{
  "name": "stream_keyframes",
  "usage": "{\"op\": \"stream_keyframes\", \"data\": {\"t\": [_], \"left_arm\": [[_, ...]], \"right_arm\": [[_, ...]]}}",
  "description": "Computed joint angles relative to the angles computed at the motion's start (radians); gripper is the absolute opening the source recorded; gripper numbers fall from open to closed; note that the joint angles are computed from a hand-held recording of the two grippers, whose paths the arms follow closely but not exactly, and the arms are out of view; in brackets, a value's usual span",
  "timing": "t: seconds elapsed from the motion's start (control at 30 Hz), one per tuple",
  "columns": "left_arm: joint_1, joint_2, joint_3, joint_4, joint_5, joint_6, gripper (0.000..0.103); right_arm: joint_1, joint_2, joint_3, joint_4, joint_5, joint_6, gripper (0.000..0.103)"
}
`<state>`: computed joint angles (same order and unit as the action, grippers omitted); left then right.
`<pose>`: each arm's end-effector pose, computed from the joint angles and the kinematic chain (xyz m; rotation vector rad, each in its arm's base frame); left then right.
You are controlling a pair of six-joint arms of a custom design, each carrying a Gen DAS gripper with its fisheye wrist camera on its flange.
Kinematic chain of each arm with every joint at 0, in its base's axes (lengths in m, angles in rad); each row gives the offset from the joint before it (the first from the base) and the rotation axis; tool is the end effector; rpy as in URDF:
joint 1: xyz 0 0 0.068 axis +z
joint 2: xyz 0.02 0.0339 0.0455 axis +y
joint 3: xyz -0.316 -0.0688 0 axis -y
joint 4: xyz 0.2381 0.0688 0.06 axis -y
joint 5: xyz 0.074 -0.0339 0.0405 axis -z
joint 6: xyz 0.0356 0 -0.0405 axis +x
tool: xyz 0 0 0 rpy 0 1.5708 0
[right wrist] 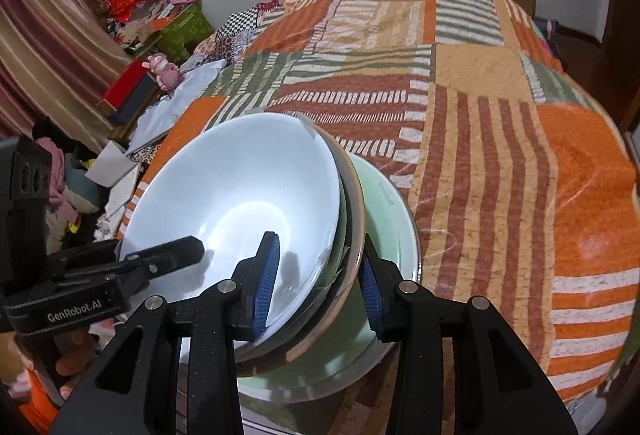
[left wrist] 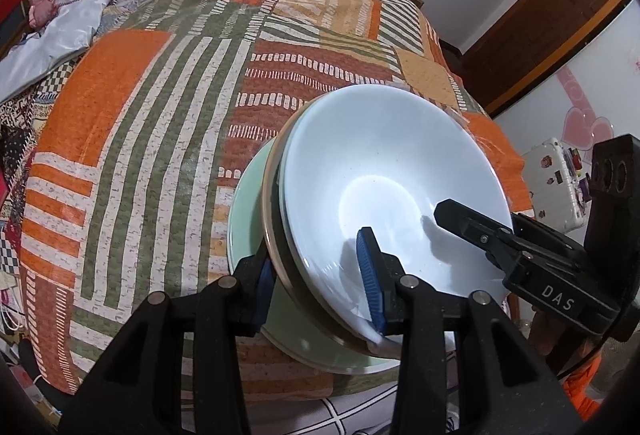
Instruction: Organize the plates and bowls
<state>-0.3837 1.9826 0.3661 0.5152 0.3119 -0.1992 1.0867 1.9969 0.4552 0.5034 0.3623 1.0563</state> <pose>0.2225 -0.1016 0.0663 0.3524 2.6989 -0.5965 0.1378 0.2349 0.0726 0.0886 2.5506 0.3868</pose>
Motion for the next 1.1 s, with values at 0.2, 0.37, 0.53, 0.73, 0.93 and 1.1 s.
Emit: {"op": "stream_keyframes", "data": {"t": [0.2, 0.37, 0.53, 0.73, 0.93, 1.1], "left_arm": [[0.006, -0.117, -0.060, 0.004, -0.043, 0.019, 0.039], [0.015, -0.308, -0.129, -0.015, -0.071, 0.011, 0.043], [-0.028, -0.594, -0.184, -0.101, -0.136, -0.016, 0.046], [-0.164, -0.963, -0.197, -0.291, -0.306, -0.063, 0.060], [-0.376, -1.246, -0.173, -0.476, -0.566, -0.115, 0.073], [-0.625, -1.387, -0.152, -0.583, -0.867, -0.163, 0.095]], "right_arm": [[0.040, -0.068, -0.014, -0.060, 0.069, 0.025, 0.038], [0.121, -0.184, -0.006, -0.195, 0.192, 0.059, 0.038], [0.229, -0.296, 0.031, -0.345, 0.333, 0.096, 0.038], [0.366, -0.380, 0.101, -0.522, 0.515, 0.135, 0.038], [0.480, -0.411, 0.170, -0.695, 0.686, 0.214, 0.055], [0.568, -0.392, 0.247, -0.916, 0.825, 0.382, 0.078]]}}
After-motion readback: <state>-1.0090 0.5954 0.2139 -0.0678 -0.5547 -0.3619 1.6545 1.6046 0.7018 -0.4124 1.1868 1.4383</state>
